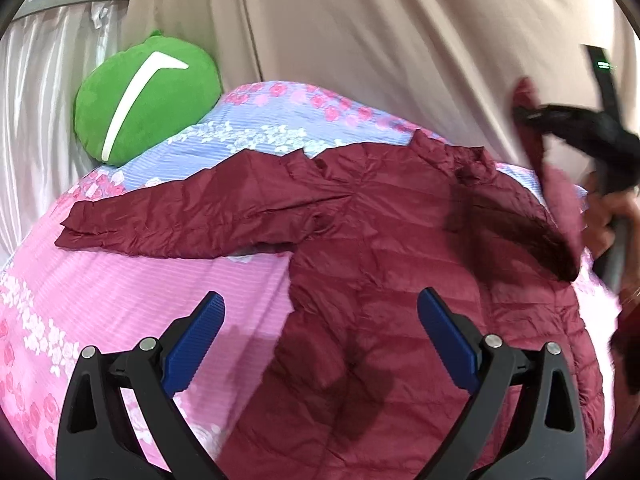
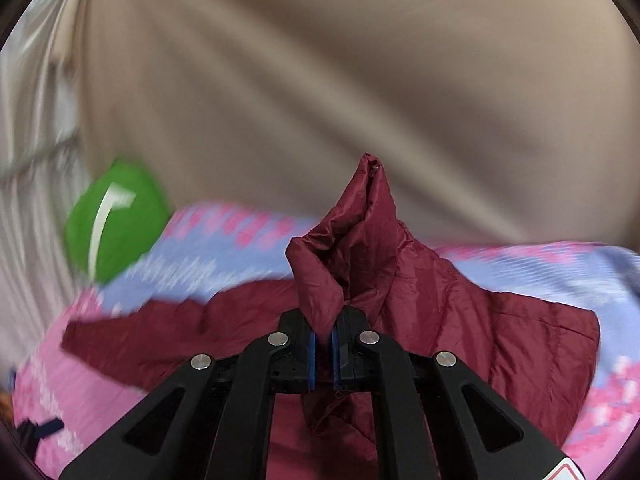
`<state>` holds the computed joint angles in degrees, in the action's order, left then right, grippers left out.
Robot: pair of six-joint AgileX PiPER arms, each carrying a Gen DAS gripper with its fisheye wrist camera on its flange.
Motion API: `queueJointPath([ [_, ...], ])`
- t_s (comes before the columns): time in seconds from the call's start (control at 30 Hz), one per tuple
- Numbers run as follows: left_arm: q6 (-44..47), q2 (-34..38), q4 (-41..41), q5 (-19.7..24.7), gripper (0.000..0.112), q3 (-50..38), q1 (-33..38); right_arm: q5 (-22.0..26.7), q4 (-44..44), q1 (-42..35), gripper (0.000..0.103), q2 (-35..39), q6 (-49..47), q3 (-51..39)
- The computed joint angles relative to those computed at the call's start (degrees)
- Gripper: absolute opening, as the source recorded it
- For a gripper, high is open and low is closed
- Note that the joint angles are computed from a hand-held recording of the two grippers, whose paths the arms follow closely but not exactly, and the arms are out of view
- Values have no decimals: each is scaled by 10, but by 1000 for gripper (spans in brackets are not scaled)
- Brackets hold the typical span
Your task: Fold large clothes
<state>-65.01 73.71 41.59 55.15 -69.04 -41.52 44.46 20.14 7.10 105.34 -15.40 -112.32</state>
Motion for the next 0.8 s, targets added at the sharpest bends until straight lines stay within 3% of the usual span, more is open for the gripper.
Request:
queueJointPath([
  [0.1,34,10,-24,-24,95,1,37,-28,-69,80,9,32,42,26],
  [0.17,58,24,-33,-38,95,-4,55,-39,-68,104,12,58,25,50],
  [0.23,92,49,-59,-62,95,-20,82,-47,-75,122,22,76,9,65],
  [0.27,119,62,-87,-81,95,-29,100,-63,-83,127,35,67,5,92],
  [0.37,196,107,-182,-121,95,-66,144,-75,-42,116,41,28,-39,137],
  [0.47,287,157,-304,-141,95,-111,179,-96,116,28,68,-73,-169,226],
  [0.5,325,184,-356,-143,95,-137,192,-97,149,-6,72,-103,-196,250],
  [0.6,379,255,-439,-138,95,-207,206,-73,195,-120,74,-158,-241,284],
  [0.67,393,311,-472,-118,95,-272,207,-76,179,-200,76,-177,-240,307],
  [0.8,391,403,-487,-85,95,-382,196,-26,183,-330,77,-134,-228,292],
])
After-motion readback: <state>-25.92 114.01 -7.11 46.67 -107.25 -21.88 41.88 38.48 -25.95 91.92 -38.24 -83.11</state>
